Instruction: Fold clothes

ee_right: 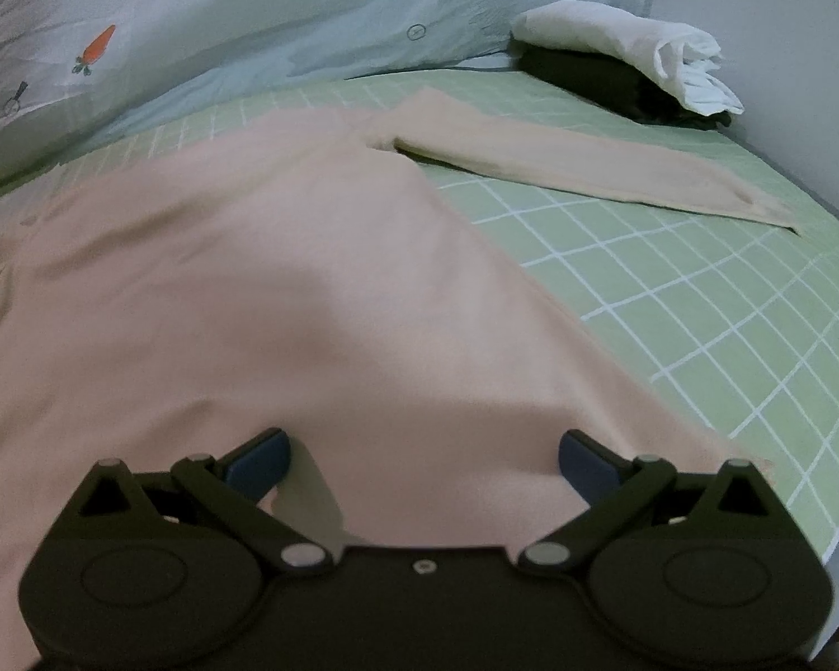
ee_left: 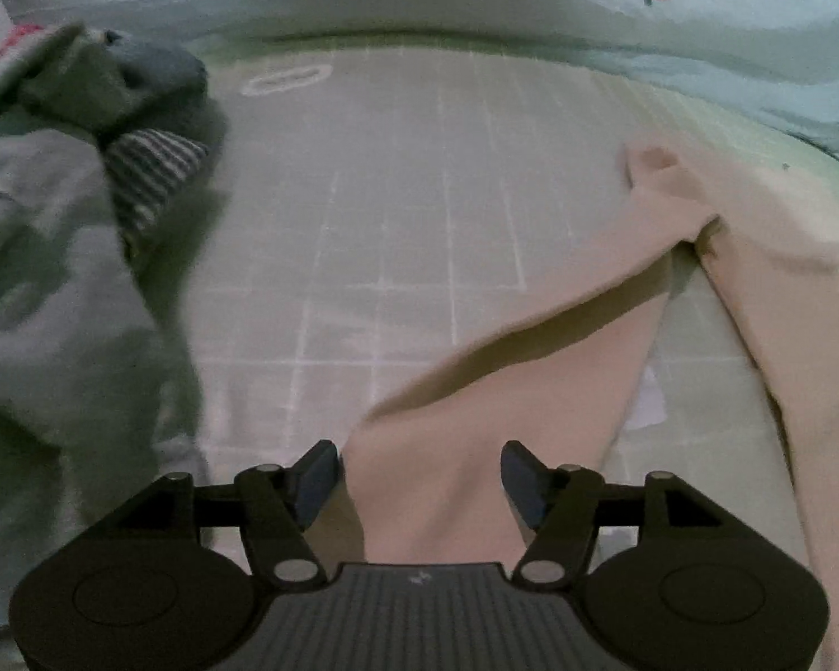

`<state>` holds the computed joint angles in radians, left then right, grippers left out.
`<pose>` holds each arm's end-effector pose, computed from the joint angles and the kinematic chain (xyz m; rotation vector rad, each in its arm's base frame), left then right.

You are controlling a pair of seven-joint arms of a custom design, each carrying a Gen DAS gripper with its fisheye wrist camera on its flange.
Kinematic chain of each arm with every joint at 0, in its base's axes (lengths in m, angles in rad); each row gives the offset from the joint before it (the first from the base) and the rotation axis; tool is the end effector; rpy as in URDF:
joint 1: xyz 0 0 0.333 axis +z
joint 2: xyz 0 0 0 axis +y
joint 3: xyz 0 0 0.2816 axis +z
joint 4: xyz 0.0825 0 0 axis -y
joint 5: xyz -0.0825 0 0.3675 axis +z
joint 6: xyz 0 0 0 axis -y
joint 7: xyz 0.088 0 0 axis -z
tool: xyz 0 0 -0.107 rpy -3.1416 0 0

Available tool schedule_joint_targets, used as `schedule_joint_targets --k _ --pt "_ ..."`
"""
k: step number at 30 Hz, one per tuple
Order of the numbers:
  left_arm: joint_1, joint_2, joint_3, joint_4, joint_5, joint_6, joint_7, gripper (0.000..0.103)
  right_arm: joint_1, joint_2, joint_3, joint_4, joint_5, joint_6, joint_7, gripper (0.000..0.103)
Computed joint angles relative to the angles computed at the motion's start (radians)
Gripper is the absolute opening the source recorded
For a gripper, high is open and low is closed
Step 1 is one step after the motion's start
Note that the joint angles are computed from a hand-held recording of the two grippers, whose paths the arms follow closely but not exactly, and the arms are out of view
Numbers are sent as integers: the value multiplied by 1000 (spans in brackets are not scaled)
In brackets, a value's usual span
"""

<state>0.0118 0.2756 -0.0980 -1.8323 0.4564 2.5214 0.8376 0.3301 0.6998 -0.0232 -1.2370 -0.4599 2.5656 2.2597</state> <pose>0.6346 -0.0548 0.4018 -2.1855 1.5477 -0.3644 0.7119 0.2383 0.4045 -1.7558 1.8721 -0.7157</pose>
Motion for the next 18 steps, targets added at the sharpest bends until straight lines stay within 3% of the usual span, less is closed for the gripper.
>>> schedule_joint_targets --k 2,3,4,5,8,12,14,16,18 --pt "-6 26 -1 33 6 -25 13 52 6 -1 -3 1 -3 -5 8 103" --pt "-6 28 -1 37 9 -19 18 21 7 0 -4 3 -3 -10 12 103" --pt "-6 29 -1 40 12 -13 24 9 9 1 -5 6 -4 -14 16 103" --pt "-16 32 7 48 44 -15 15 9 11 2 -6 9 -5 -18 20 103" --pt "-99 42 71 97 322 -88 -92 8 15 4 -9 17 -7 -31 31 103" --pt "-204 7 122 88 832 -166 -321 8 15 3 -8 16 -10 -33 36 103" --pt "-234 -10 109 59 1026 -215 -340 8 12 2 -6 13 -9 -29 33 103" --pt "-232 -16 73 28 1046 -223 -253 10 10 2 -5 11 -9 -25 31 103" --pt "-206 -19 34 -6 920 -173 -146 12 8 0 -3 8 -8 -23 28 103"
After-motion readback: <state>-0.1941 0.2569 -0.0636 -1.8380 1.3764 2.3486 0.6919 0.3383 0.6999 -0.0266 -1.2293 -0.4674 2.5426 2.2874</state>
